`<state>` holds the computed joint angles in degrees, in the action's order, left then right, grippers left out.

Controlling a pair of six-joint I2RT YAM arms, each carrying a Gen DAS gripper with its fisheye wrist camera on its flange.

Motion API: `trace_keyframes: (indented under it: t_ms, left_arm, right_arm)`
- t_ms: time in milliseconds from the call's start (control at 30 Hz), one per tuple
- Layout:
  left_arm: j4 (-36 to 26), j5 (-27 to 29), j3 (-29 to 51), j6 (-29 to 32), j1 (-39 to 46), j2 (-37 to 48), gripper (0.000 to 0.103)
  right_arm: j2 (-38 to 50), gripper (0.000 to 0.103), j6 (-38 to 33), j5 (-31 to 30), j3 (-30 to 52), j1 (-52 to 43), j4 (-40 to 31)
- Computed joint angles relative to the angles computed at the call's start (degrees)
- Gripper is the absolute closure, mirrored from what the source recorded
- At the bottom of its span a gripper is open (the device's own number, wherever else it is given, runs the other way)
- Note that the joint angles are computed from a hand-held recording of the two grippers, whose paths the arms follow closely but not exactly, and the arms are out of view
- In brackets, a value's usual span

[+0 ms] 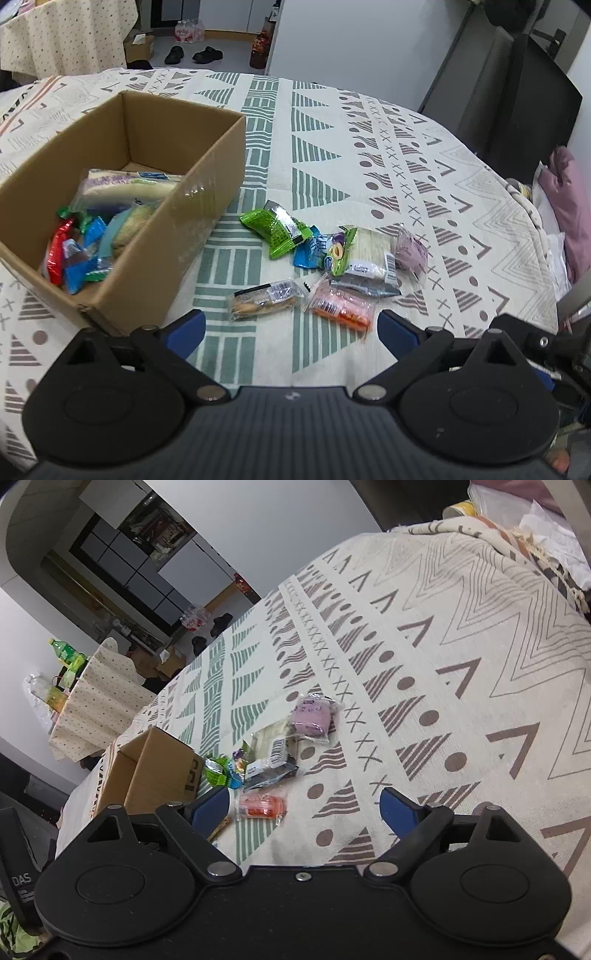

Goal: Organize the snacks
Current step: 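Grasp the clear-wrapped granola bar with the left gripper while the right gripper approaches the orange packet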

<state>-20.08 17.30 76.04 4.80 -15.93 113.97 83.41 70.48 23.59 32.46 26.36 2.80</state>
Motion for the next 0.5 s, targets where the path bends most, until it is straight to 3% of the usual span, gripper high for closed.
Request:
trace_keyframes:
  t_ms: [500]
  left_arm:
    - [9.70, -5.29, -1.45, -7.90, -2.68, 5.09, 0.004]
  right_arm:
    - [11.14, 0.026, -6.42, -8.28, 4.35, -6.66, 6.47]
